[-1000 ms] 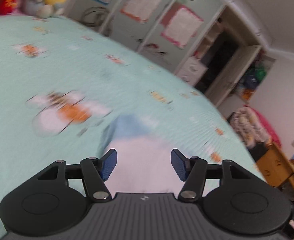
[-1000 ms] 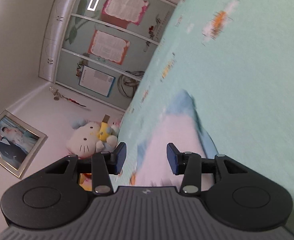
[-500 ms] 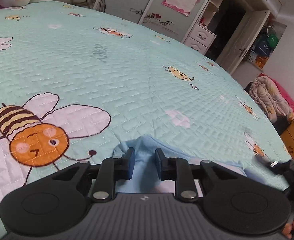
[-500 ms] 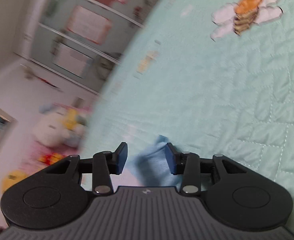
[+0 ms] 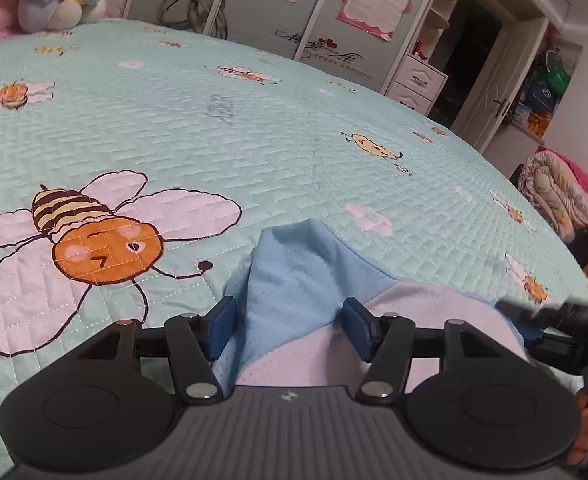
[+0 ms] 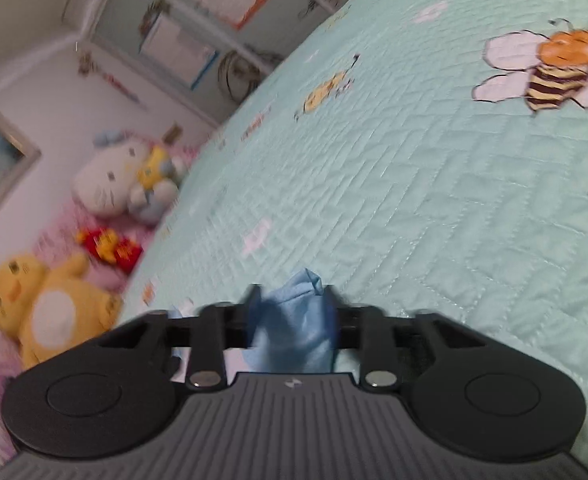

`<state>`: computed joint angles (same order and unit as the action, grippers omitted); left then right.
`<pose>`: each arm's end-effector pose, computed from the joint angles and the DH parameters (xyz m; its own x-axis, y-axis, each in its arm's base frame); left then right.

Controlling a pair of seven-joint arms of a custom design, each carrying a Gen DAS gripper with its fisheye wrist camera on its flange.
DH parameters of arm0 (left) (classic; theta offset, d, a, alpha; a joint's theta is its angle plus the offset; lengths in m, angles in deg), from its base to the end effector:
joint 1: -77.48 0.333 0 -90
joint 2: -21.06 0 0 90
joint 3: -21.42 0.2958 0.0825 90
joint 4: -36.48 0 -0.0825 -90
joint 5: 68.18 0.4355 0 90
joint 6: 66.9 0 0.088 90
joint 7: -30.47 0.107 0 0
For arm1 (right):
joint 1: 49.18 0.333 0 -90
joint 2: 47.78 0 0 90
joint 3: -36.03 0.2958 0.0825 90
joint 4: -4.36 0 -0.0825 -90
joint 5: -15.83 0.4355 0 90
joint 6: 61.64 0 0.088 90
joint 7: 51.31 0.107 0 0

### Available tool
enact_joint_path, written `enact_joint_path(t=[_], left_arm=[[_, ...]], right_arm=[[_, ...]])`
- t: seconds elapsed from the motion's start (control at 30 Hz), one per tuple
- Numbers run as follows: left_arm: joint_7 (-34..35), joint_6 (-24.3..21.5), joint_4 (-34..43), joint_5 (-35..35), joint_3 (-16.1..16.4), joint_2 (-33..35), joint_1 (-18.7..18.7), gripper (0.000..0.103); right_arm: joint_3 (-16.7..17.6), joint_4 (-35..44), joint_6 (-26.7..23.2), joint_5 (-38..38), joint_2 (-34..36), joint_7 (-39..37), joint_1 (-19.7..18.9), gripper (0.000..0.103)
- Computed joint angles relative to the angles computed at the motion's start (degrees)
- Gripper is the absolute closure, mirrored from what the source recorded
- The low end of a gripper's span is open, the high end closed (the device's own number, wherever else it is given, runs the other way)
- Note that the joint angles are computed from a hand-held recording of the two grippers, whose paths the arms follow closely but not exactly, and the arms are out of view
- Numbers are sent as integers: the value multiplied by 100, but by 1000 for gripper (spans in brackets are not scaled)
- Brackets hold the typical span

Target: Fold clothes

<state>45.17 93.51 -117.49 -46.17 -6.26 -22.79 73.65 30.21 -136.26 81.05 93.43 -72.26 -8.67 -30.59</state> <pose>0.3710 -0.2472 0.4864 0.2417 -0.9080 0.3421 -0.5340 -0.4189 -0.7344 0.4937 0.1061 0.4573 0.3166 -0.6319 -0.7074 -0.8075 0.2118 -0.5505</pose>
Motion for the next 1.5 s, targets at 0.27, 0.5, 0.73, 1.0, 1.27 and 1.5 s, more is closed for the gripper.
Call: enact_joint_path(t=[0.27, 0.5, 0.73, 1.0, 1.27, 1.5], left_arm=[[-310, -199, -68, -209, 118, -265, -80, 41], [94, 314, -232, -186, 435, -343, 87, 40], [1176, 939, -427, -318, 503, -206, -76, 41], [1683, 1329, -766, -605, 412, -558, -190, 41], [2367, 1412, -802, -871, 487, -493, -153, 40], [2762, 1900, -892, -897, 361, -469, 56, 39]], right_arm=[[52, 2, 651, 304, -37, -130, 148, 94], [103, -423, 662, 1264, -798, -1202, 249, 66], [511, 778, 280, -534, 224, -2127, 712, 64], [756, 1751, -210, -1456, 1221, -2042, 789, 63], [872, 2261, -858, -1955, 1687, -2114, 606, 69], [718, 2727, -2363, -1483, 1951, -2078, 209, 98]])
